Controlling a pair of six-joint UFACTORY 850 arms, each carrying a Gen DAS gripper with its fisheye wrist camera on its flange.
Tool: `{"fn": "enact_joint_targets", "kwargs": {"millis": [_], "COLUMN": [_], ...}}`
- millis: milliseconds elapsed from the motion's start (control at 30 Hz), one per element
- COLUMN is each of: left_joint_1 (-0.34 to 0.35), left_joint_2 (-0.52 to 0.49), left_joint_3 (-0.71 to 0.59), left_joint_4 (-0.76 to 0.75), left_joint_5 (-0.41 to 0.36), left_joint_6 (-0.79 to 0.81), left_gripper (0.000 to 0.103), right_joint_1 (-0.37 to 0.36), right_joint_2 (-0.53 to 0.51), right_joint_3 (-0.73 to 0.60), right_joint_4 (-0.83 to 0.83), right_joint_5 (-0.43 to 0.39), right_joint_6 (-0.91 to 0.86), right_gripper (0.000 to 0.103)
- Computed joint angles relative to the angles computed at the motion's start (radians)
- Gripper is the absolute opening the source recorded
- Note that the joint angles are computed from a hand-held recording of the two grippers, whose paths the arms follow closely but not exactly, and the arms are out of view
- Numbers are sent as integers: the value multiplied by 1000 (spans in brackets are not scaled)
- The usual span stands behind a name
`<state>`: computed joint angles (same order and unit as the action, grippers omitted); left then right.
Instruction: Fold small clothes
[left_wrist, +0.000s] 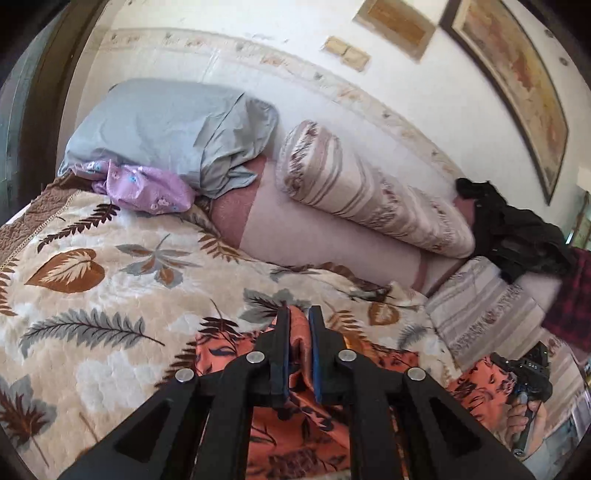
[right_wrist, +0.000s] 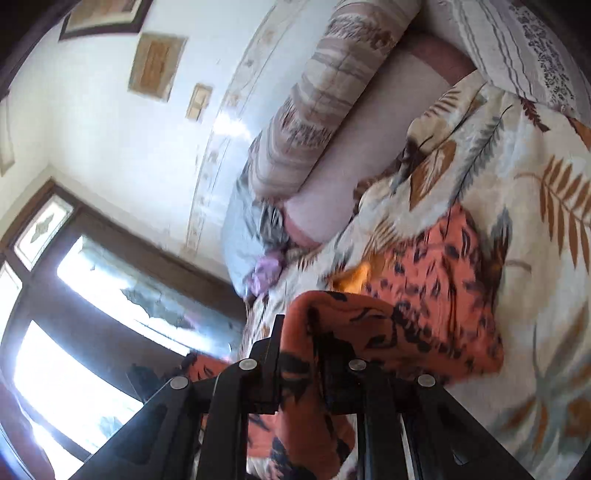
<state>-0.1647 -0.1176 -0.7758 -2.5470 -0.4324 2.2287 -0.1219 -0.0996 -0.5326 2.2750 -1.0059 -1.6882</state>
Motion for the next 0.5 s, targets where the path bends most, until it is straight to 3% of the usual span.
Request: {"fn": "enact_joint_targets", "kwargs": {"millis": [33,67,100,167,233,300,400,500], "left_joint_1": [6,11,6,6,32,43,46,10], "left_joint_2": [-105,-195,-268,-346,-328,-267,-160,-154], "left_joint_3": [-90,-168,-228,-257,-188,-106,33,67], "left_joint_4": [28,81,143,205,146,-27,-311,-300], "left_joint_5": [79,183,278,343,267,253,164,156], "left_joint_6": [-60,-161,-266,-386,-339,-149,155,206], "left_gripper": [35,44,54,54,57,58,76,82], "right_joint_1": [-5,-8,-6,8,29,53,67,75], "right_joint_2": [-74,-144,-208,-265,-247,-204,-162,-184], "right_joint_3": [-70,-130,-173,-187,-129,-70,-24,-58], "right_joint_4": [7,-14,-37,-57,5,75,121,33], "right_joint_5": [54,103,161,228,246,307,387,404], "right_joint_6": [11,57,126,155,24,-116,-236,-196], "right_gripper": [48,90,94,94,94,94,94,94]}}
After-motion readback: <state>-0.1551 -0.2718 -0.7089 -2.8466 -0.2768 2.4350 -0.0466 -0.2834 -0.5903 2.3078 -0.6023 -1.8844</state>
